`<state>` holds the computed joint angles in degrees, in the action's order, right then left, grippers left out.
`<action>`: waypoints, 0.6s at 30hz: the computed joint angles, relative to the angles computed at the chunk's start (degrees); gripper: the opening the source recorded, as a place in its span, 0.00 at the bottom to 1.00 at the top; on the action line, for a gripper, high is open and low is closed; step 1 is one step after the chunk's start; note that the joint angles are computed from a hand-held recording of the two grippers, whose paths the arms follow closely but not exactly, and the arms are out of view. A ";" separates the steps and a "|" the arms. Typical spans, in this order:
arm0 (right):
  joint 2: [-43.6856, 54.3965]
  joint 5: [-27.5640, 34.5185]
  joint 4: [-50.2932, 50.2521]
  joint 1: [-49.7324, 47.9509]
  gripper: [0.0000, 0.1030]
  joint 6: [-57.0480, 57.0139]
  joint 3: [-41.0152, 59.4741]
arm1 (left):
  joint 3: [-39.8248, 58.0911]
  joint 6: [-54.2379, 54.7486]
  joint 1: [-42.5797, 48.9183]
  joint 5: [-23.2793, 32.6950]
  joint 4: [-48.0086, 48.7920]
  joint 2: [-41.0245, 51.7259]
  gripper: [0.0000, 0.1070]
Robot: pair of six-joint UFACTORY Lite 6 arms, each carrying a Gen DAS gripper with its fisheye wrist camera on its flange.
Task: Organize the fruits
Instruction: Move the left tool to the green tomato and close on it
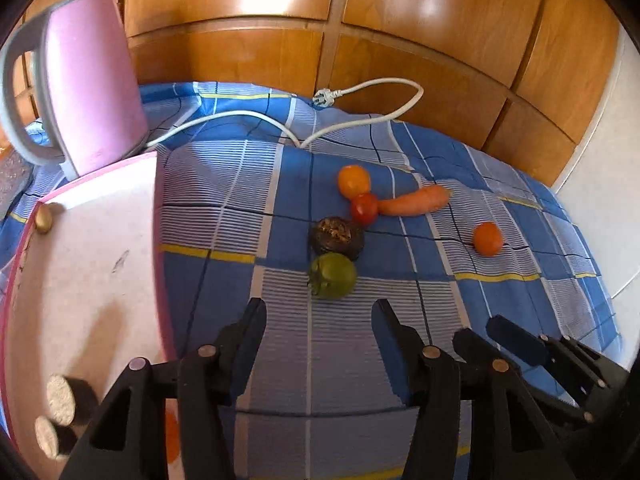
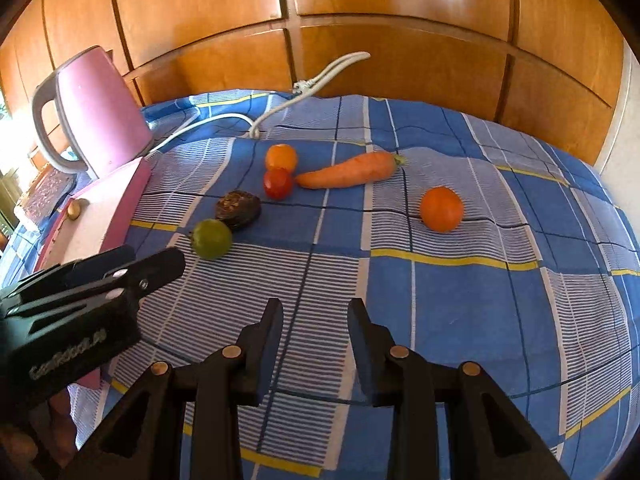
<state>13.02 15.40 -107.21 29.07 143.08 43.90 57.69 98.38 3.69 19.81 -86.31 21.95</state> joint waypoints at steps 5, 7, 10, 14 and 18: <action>1.30 -1.05 -3.31 -1.91 0.33 2.31 0.44 | 4.50 0.61 -2.70 -2.24 -2.67 4.53 0.51; 1.89 -1.64 -4.83 -2.64 0.33 3.57 0.69 | 6.37 1.95 -3.77 -3.47 -4.40 6.45 0.47; 2.52 -2.08 -6.72 -3.31 0.33 5.11 0.93 | 10.41 -2.12 -4.80 -3.63 0.03 10.70 0.31; 3.28 -2.29 -8.92 -4.11 0.33 6.87 1.24 | 8.09 5.85 -3.74 -1.50 -7.96 9.73 0.30; 4.40 -2.32 -12.89 -5.59 0.33 10.58 1.74 | 3.20 16.41 -3.28 -0.28 -16.56 7.27 0.30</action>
